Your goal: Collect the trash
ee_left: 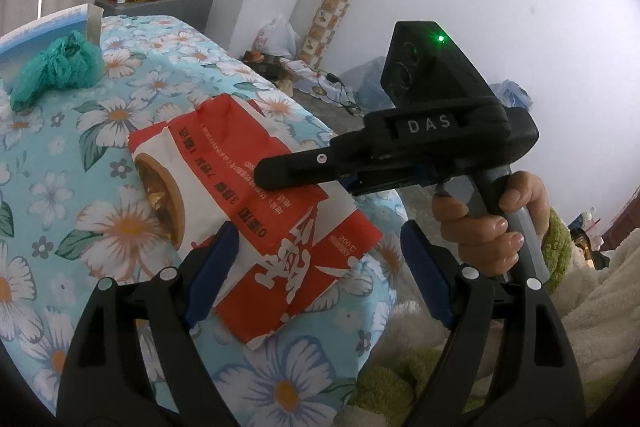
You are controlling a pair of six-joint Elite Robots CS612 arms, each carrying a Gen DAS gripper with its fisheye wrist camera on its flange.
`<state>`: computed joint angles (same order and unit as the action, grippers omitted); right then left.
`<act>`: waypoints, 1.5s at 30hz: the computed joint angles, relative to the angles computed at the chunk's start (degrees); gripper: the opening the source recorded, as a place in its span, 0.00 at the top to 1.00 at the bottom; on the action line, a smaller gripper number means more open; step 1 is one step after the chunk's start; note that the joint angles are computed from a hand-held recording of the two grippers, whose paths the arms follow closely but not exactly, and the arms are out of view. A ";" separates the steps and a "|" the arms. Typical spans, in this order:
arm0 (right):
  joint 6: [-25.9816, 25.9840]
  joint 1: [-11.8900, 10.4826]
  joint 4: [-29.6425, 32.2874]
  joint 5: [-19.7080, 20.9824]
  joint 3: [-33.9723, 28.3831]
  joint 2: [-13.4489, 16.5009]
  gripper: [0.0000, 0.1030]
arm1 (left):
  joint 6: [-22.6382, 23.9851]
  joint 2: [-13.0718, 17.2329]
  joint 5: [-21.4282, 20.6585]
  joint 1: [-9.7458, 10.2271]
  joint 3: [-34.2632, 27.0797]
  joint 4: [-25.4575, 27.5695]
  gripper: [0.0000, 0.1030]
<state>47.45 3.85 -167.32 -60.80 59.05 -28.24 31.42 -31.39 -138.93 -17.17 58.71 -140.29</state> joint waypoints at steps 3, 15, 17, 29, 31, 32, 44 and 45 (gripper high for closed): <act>1.42 -0.09 -1.69 0.17 0.44 0.12 0.63 | -0.71 -0.04 -0.11 -0.05 0.09 -0.31 0.25; 10.76 -1.31 -12.93 4.32 3.34 0.82 0.65 | -3.47 -0.92 1.47 0.19 0.98 -2.11 0.25; 12.00 -1.54 -14.85 5.04 3.80 0.93 0.65 | -4.48 -1.04 2.09 0.33 1.05 -2.60 0.25; 16.12 -2.50 -21.17 9.13 3.91 2.09 0.65 | -15.39 -0.96 8.20 2.00 0.18 -14.16 0.23; 17.55 -2.73 -22.58 9.97 4.04 2.43 0.65 | -17.48 -0.32 8.92 2.24 -1.12 -14.77 0.23; 18.29 -2.88 -23.67 10.32 4.44 2.44 0.65 | -18.72 0.07 9.37 2.34 -1.92 -15.08 0.23; 25.39 -4.74 -37.16 7.07 12.88 -0.32 0.66 | -23.33 2.62 10.39 2.12 -6.72 -13.42 0.23; 25.16 -4.91 -37.49 6.37 14.12 -0.99 0.66 | -23.44 2.76 10.84 2.04 -7.01 -13.53 0.23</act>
